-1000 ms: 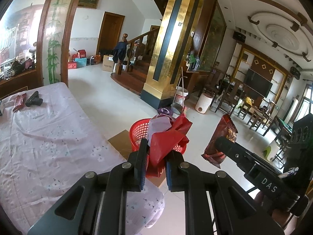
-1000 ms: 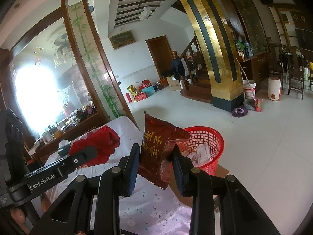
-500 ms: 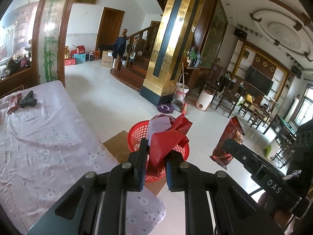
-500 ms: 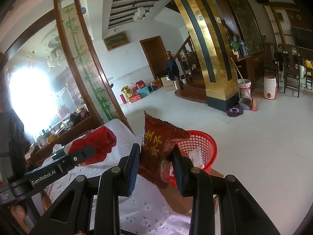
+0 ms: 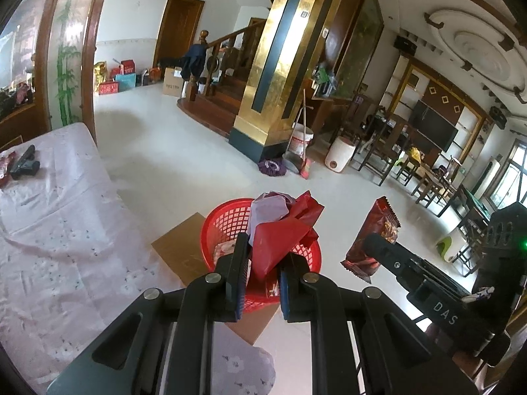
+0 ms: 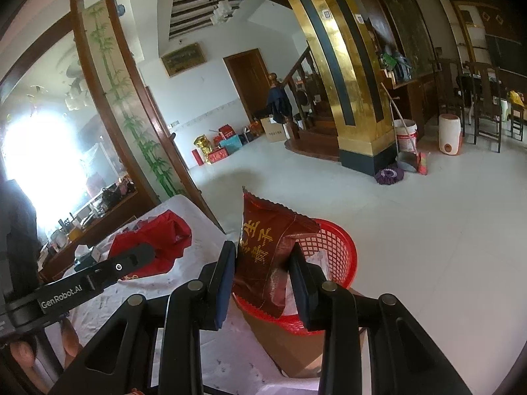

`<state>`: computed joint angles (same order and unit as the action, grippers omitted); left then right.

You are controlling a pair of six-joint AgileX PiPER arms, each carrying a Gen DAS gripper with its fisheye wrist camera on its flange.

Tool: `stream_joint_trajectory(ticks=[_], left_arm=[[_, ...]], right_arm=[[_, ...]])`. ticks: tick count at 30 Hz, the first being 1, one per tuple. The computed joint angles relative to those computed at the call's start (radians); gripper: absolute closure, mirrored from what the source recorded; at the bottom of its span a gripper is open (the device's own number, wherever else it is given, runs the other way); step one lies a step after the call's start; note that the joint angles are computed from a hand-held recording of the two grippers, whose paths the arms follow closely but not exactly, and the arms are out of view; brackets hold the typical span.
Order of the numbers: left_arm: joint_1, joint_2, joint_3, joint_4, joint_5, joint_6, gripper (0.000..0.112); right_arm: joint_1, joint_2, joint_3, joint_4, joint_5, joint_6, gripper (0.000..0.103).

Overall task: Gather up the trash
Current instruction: 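Carry the red wrapper with the left gripper while the right gripper carries the snack packet to the basket, then open the left gripper over the basket while the right gripper releases the snack packet into it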

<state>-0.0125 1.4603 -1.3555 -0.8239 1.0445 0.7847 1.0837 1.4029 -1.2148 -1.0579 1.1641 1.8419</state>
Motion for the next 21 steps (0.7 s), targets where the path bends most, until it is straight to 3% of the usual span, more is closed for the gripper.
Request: stream_joint_trajectory(ticks=[15,21], left_arm=[[-0.156,0.218,-0.102,0.092,-0.094,-0.107,0.097],[-0.169,0.285,-0.154,0.110,-0.086,-0.132,0.097]], right_arm=[[-0.274,-0.006,0.120,0.083,-0.311,-0.063,0.069],[-0.359,0.009,0.167,0.122,-0.414,-0.073,0.069]])
